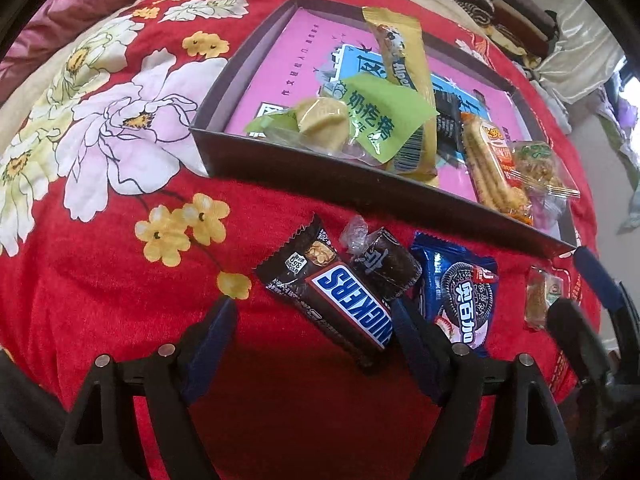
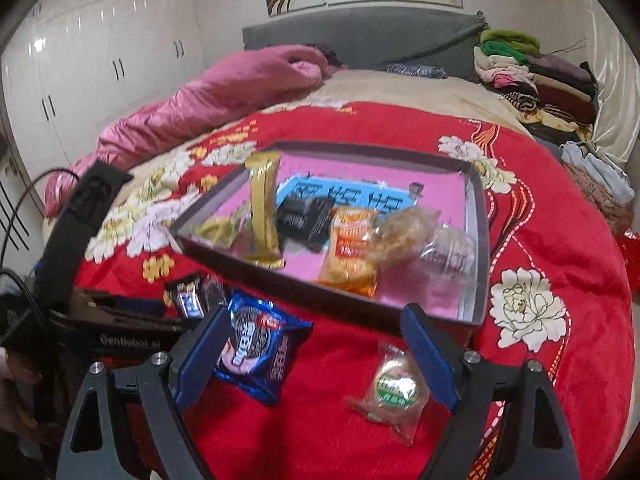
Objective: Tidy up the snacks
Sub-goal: 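Move both grippers down over the Snickers bar and blue biscuit bag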
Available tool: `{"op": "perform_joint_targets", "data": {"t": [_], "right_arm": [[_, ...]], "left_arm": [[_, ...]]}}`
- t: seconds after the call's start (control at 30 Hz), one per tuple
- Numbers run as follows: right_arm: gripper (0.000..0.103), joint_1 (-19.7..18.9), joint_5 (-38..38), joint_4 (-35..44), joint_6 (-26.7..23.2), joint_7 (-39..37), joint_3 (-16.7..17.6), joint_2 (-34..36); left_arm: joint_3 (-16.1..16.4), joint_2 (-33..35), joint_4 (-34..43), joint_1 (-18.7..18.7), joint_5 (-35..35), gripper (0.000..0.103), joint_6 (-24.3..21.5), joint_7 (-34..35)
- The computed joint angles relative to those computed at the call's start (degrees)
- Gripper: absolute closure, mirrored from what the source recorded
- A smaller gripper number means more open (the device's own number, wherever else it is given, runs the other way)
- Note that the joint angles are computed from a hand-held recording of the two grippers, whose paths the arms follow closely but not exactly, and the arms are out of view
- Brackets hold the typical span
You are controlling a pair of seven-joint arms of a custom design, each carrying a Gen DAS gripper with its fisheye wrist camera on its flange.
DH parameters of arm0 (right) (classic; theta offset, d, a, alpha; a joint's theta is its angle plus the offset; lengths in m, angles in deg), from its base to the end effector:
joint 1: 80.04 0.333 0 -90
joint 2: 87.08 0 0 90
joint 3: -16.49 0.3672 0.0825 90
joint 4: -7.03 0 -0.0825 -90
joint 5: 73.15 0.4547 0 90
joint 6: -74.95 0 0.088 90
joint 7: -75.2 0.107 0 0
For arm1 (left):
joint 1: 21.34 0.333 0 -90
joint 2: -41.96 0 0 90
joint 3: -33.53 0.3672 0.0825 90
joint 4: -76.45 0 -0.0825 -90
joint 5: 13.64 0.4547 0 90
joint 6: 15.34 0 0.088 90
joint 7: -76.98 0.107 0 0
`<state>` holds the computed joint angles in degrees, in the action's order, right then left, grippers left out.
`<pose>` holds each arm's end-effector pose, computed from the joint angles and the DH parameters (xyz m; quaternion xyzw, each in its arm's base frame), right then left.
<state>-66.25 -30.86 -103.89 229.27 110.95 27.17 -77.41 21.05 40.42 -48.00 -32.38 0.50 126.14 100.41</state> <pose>0.6527 0.2658 0.4745 -0.8570 0.3567 -0.1025 0.3575 0.5650 -0.2472 0.4506 -0.8650 0.4663 -0.1596 0.0939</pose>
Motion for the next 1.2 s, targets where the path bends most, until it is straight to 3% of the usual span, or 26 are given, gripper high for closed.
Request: {"op": "perform_joint_targets", "data": {"t": [0.17, 0.57, 0.83, 1.07, 1.2], "right_arm": [[0.016, 0.43, -2.43, -0.45, -1.21, 0.45, -0.15, -0.11], [0.016, 3.11, -12.66, -1.88, -0.04, 8.3, 0.63, 1.72], [0.016, 5.01, -25.05, -3.96, 9.0, 18.87, 0.75, 3.52], [0.033, 2.56, -28.44, -3.15, 9.73, 19.29, 2.98, 4.48], [0.041, 0.12, -24.7, -2.22, 7.95, 16.79, 5.02, 4.54]], "left_arm": [[0.27, -1.93, -2.52, 0.58, -1.13, 0.021, 1.95, 0.94], [-0.62, -5.21, -4.71, 2.29, -1.39, 0.021, -1.02, 3.01], [-0.87, -5.94, -6.16, 3.46, -3.42, 0.021, 0.9, 2.57], [-1.23, -4.62, -5.2, 3.71, 0.14, 0.022, -0.15, -0.73], [-0.91, -3.39, -4.04, 3.39, 1.97, 0.023, -1.48, -1.41]]}}
